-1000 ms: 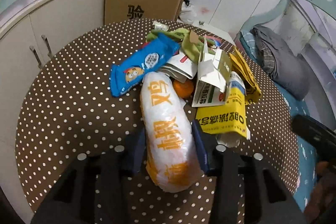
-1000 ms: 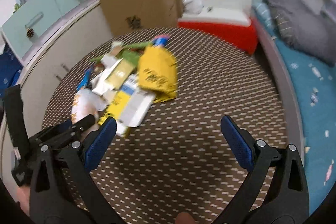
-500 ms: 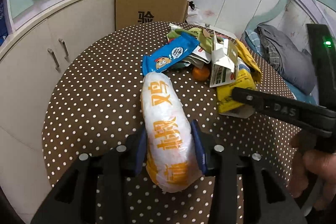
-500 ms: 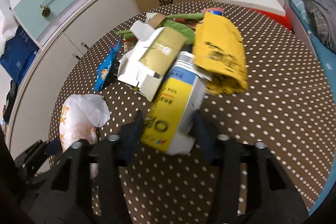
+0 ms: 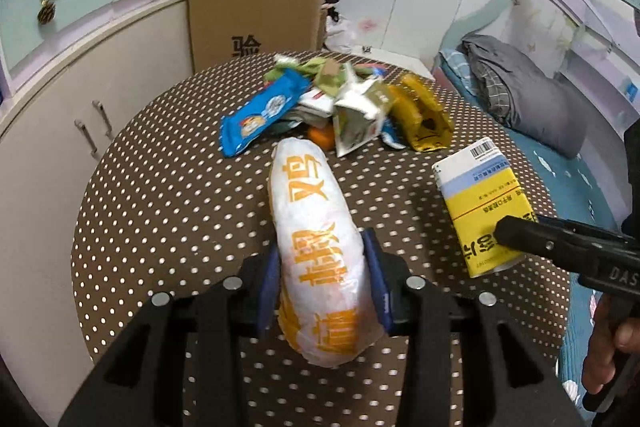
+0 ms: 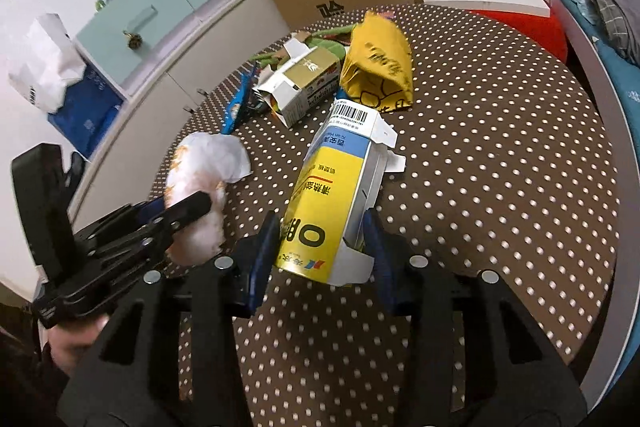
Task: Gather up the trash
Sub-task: 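Grasp the white snack bag with the left tool while the right tool grasps the yellow-white box, then carry the white bag and yellow box to the bin and release both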
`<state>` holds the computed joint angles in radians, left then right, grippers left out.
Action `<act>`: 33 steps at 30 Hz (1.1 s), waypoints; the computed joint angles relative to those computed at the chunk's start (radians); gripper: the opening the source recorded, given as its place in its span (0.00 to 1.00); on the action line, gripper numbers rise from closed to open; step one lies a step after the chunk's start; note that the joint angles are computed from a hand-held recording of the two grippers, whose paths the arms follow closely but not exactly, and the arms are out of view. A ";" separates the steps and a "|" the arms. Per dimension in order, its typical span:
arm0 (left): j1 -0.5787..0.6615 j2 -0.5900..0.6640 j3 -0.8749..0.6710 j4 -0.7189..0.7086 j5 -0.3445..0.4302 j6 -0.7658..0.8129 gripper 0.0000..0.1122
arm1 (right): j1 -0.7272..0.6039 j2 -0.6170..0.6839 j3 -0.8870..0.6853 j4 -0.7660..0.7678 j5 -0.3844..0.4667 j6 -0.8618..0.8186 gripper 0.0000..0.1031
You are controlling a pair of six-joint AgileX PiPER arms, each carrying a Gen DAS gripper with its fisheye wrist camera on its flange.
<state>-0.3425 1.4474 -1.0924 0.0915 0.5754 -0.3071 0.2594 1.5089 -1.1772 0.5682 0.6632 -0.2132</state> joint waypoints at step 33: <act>-0.477 0.572 -0.866 0.033 0.273 0.031 0.34 | -0.913 0.384 0.077 0.246 0.012 -0.353 0.51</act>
